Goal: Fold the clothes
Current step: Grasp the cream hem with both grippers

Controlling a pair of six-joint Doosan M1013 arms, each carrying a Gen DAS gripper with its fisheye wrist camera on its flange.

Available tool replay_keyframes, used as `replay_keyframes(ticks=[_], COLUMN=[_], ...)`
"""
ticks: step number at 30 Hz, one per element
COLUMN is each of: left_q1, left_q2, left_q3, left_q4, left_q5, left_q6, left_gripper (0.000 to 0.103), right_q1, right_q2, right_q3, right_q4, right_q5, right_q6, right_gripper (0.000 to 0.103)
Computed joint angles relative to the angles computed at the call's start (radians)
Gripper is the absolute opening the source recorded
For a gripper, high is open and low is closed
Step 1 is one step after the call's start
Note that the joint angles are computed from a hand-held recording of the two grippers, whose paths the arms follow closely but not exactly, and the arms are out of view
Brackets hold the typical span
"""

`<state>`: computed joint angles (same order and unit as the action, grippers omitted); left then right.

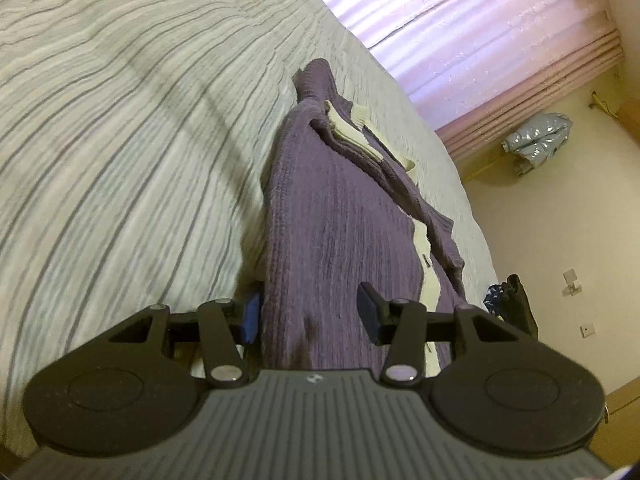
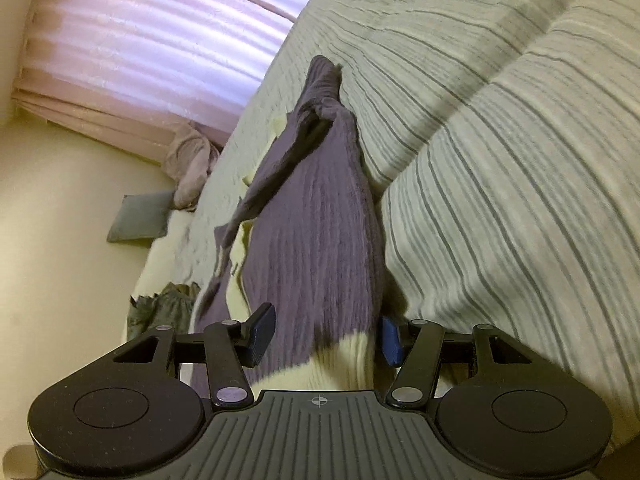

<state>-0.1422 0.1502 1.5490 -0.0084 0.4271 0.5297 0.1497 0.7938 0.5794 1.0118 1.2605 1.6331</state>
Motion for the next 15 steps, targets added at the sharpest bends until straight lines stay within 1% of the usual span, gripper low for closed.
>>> replay_keyframes(ticks=[1, 3, 7, 10, 11, 13, 15], left_q1=[0.001, 0.0, -0.001, -0.004, -0.003, 0.0, 0.001], left_q2=[0.001, -0.005, -0.02, -0.031, -0.032, -0.026, -0.018], left_q3=[0.002, 0.015, 0.046, 0.076, 0.082, 0.079, 0.069], left_q4=[-0.02, -0.088, -0.24, -0.283, -0.301, -0.319, -0.318], left_q5=[-0.004, -0.016, -0.035, -0.068, -0.082, -0.091, -0.086], left_q6=[0.021, 0.104, 0.281, 0.294, 0.296, 0.291, 0.288], left_gripper=[0.043, 0.042, 0.033, 0.031, 0.03, 0.026, 0.025], right_q1=[0.001, 0.002, -0.002, -0.009, -0.009, -0.009, -0.007], right_q2=[0.011, 0.023, 0.025, 0.021, 0.025, 0.039, 0.057], right_q3=[-0.018, -0.038, -0.032, -0.014, -0.02, -0.044, -0.077], right_q4=[-0.001, 0.003, 0.038, 0.077, 0.084, 0.09, 0.097], right_q5=[0.008, 0.02, 0.041, 0.058, 0.063, 0.079, 0.097], right_q6=[0.005, -0.001, -0.054, -0.104, -0.104, -0.095, -0.085], right_gripper=[0.058, 0.058, 0.058, 0.058, 0.058, 0.058, 0.058])
